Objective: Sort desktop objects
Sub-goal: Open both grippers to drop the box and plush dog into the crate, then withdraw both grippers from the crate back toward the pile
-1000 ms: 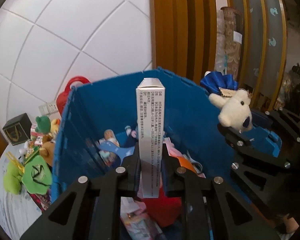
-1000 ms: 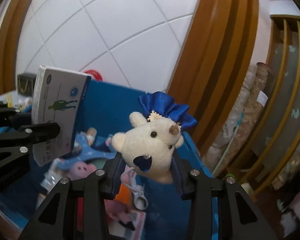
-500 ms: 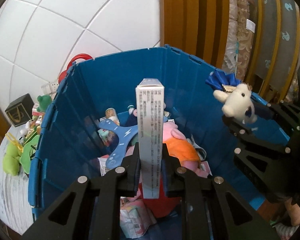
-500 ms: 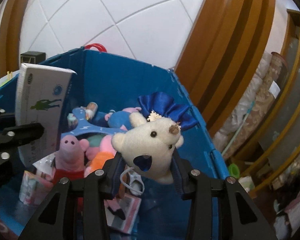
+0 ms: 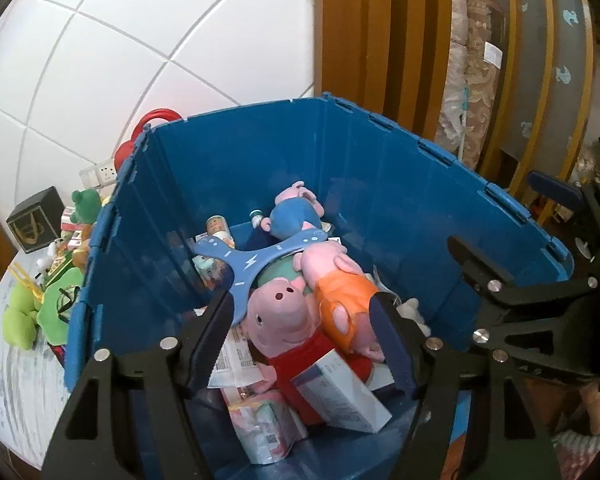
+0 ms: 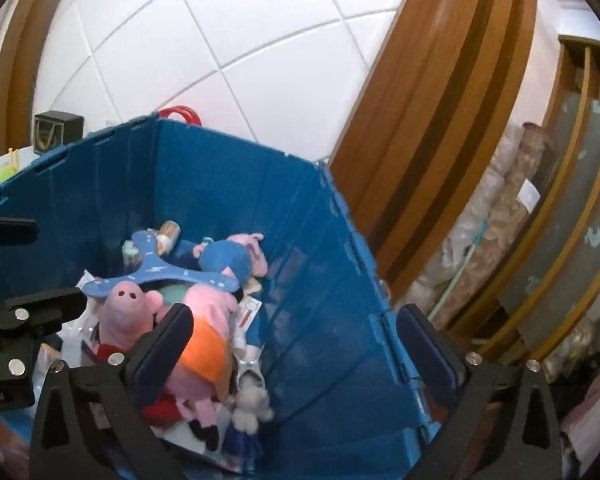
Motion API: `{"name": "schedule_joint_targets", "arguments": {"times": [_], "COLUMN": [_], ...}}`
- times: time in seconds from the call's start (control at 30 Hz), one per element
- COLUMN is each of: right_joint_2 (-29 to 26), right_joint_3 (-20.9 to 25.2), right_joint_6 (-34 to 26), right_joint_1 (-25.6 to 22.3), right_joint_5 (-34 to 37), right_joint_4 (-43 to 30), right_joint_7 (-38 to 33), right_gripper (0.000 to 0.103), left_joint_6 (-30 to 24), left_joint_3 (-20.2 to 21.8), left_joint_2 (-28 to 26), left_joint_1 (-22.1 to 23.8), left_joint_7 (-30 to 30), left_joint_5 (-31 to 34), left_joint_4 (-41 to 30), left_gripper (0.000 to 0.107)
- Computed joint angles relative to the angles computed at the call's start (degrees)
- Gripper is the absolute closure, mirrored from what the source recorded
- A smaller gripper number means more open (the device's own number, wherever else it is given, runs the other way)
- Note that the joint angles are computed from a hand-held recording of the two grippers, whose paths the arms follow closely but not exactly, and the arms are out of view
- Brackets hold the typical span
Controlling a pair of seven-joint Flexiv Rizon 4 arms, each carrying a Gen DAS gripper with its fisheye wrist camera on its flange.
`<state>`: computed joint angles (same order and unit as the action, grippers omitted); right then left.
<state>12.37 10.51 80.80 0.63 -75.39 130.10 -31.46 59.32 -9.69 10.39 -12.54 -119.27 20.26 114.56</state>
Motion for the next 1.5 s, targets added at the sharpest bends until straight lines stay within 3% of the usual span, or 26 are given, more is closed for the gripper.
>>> {"name": "schedule_joint_targets", "arguments": {"times": [0.2,0.3,0.4,0.67,0.87,1.03,1.17,1.33,1.5], "right_joint_2": [1.8,2.7,3.7,6.2,4.5,-1.5,-7.1,-15.1,-21.0], "right_joint_3": [0.7,1.4,2.5,8.2,13.5,18.2,20.9,22.1,20.5], "right_joint_6": [1.3,2.9,4.5,3.3,-1.8,-11.0,-18.6,-28.6,-33.4], "right_joint_1": [-0.2,-0.6,-0.5,0.6,3.4,10.3,16.8,26.1,33.4], "right_joint_5": [2.6,3.8,6.2,13.1,8.1,4.3,2.4,-1.5,1.3], "right_joint_4": [1.3,1.9,2.5,2.1,-2.4,-8.5,-13.4,-19.4,-23.3], "right_joint_7": [-0.5,0.0,0.1,1.1,9.9,16.1,20.5,25.0,23.5], "right_gripper": [0.0,0.0,0.0,0.0,0.0,0.0,0.0,0.0,0.0], "left_joint_6": [1.4,1.5,1.8,6.9,9.0,7.6,4.3,2.3,0.8], "left_joint_3": [0.2,-0.5,-1.2,2.2,10.9,21.7,30.0,39.1,44.4], "left_joint_2": [3.8,6.5,9.7,19.5,27.1,34.0,38.2,38.2,33.4], "left_joint_1": [1.1,2.8,4.7,9.1,9.7,10.0,13.2,16.6,19.4], "left_joint_7": [-0.8,-2.3,-3.0,0.0,9.4,21.1,30.8,41.9,49.0], "left_joint_5": [1.1,2.8,4.3,1.5,-3.5,-6.6,-7.5,-9.7,-14.0], "left_joint_4": [2.3,3.5,4.7,12.3,19.8,25.2,27.2,27.9,27.4], "left_gripper": [0.036,0.027,0.027,0.027,0.027,0.027,0.027,0.027,0.027]}}
